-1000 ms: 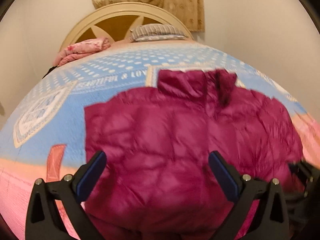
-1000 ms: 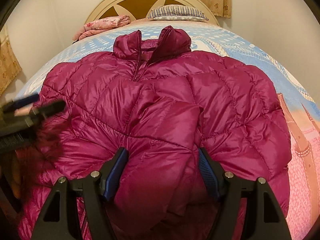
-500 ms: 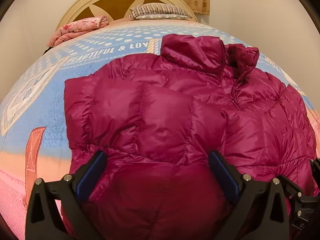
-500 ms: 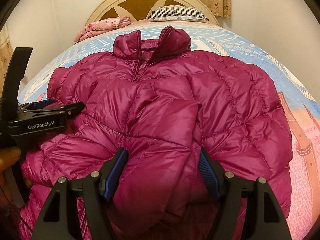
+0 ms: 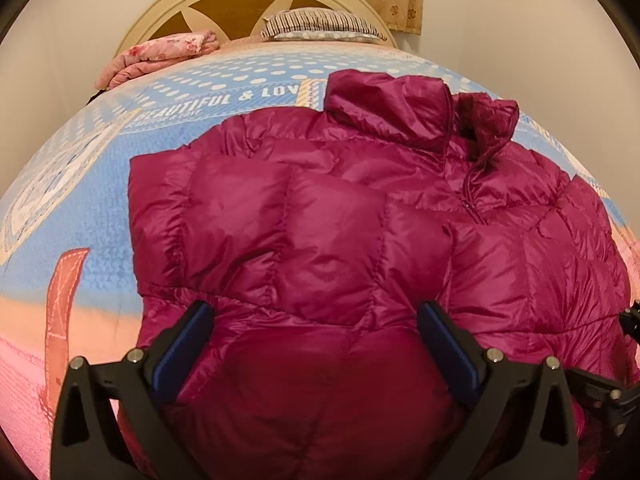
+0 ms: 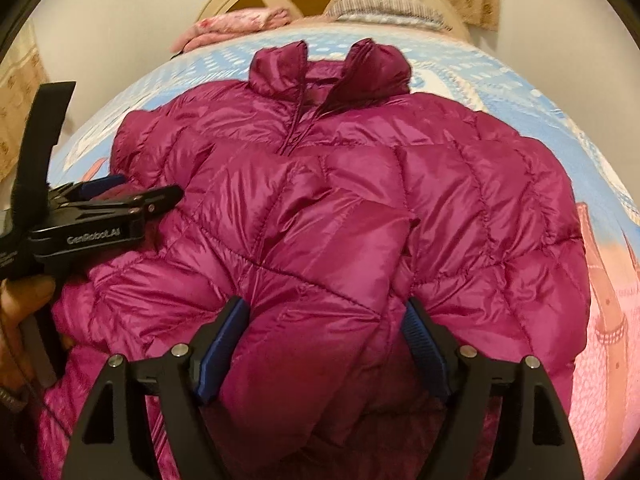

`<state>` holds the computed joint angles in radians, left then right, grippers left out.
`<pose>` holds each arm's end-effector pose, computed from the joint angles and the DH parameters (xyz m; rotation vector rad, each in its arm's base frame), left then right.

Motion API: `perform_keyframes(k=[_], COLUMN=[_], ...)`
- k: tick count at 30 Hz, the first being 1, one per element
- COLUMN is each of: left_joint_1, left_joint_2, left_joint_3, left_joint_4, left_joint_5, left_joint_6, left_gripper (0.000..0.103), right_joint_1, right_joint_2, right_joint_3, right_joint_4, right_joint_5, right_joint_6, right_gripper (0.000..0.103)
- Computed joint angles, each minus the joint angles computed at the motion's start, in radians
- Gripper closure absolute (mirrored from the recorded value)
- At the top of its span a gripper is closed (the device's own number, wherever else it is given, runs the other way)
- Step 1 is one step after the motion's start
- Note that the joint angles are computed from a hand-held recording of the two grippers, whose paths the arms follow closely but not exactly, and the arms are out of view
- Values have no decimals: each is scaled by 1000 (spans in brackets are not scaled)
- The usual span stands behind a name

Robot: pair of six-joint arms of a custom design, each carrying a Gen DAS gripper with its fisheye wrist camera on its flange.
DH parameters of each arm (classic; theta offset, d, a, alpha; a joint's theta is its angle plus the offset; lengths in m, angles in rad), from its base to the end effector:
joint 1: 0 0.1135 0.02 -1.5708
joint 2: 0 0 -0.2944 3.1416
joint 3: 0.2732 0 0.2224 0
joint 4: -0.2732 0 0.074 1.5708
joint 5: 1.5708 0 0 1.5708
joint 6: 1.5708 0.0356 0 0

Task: Fold large clothes
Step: 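Press the right gripper onto the folded jacket while the left gripper withdraws, then grasp the magenta jacket collar with the right gripper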

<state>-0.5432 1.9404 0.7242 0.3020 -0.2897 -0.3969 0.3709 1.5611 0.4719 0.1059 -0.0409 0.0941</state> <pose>0.2817 -0.1582 0.1224 0.0572 2.4329 -0.0589 0.2141 0.0848 0.1547 -0.3702 2.5428 0.2302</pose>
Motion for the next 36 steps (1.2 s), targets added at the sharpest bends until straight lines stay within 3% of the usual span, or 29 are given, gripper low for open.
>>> perform_keyframes(k=[4, 10, 16, 23, 28, 30, 32, 35, 36], left_joint_1=[1, 5, 4, 4, 5, 5, 6, 4, 4], left_joint_2=[-1, -1, -2, -3, -2, -2, -2, -4, -4], left_joint_3=[-5, -9, -12, -16, -17, -17, -19, -20, -20], left_joint_4=[13, 23, 25, 31, 34, 35, 37, 37, 37], left_joint_5=[6, 11, 10, 11, 12, 12, 12, 9, 7], left_joint_6=[-5, -4, -4, -7, -6, -5, -4, -5, -6], left_gripper=[0, 0, 0, 0, 0, 0, 0, 0, 0], right_joint_1=[-116, -204, -218, -175, -189, -190, -179, -174, -176], right_joint_2=[-36, -18, 256, 623, 781, 807, 802, 741, 717], right_joint_3=[140, 402, 836, 1370, 1572, 1601, 1579, 1449, 1404], right_joint_4=[-253, -408, -522, -821, -924, -944, -941, -865, -833], right_joint_5=[-189, -215, -125, -37, -69, -96, -86, -43, -40], right_joint_6=[-98, -120, 24, 57, 88, 76, 45, -1, 0], right_gripper=[24, 24, 24, 24, 24, 29, 50, 69, 71])
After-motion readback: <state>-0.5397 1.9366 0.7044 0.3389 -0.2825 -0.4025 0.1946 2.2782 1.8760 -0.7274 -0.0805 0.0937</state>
